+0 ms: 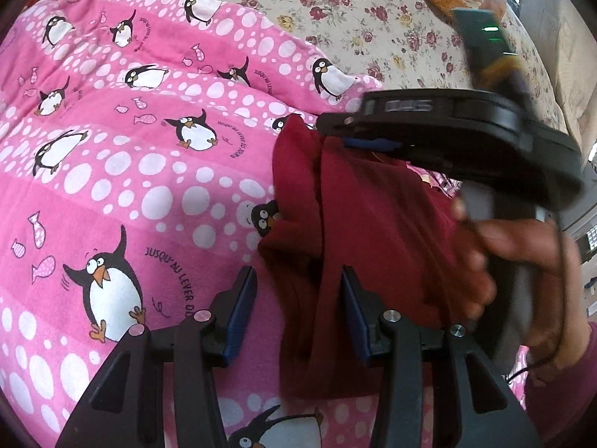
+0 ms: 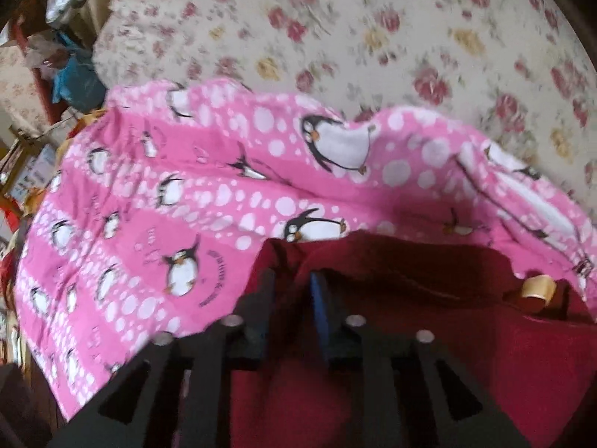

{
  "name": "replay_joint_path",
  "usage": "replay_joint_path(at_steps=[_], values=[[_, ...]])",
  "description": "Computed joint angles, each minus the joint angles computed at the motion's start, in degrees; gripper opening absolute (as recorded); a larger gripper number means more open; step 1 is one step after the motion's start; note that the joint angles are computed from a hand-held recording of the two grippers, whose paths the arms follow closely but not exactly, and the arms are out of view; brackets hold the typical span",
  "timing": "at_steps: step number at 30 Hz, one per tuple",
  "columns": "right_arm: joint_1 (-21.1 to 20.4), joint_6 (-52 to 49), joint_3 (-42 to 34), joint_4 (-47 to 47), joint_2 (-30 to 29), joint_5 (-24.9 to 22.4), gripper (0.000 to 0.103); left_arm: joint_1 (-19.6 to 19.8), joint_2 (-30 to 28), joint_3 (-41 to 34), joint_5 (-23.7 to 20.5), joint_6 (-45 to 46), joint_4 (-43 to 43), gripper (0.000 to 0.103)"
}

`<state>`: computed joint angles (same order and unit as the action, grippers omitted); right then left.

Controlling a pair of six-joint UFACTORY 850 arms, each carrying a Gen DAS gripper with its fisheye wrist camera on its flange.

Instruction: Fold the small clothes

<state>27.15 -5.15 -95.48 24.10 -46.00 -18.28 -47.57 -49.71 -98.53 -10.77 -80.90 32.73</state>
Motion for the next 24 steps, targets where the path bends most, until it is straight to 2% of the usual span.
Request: replay_joint_path(at_steps=[2,4,5,10,17,24], values=[[0.57,0.02,2.42,-2.64,2.13,1.99,0.028,-0.02,-0.02,-0.05,-0.08,-0.09,0.08,0.025],[1.05,6.03,4.05,-10.14,3.22,3.65,0.028,-0.04,-0.05,-0.11,-0.16,-0.2,0.27,0.026],[1.03,6.89,4.35,-10.55,3.22,3.8,0.028,-0.06,-0.05,-0.1,-0.17,-0.49,0.56,0.026],[0.12,2.59,2.71,-2.31,0.08,1.14,0.03,-0.03,-0.08,-0.1,-0.11,-0.42,0.57,0.026],[-0.2,-3.54,5.39,4.14,2.37,2.4,0.034,0.2,0.01,0.24,0.98,0.53,-0.53,0.03],[-0.97,-11.13,9.26,12.16,5.66,1.59,0.05,0.3,-0.07,0.47,2.78,2.01,-1.67,0.04]])
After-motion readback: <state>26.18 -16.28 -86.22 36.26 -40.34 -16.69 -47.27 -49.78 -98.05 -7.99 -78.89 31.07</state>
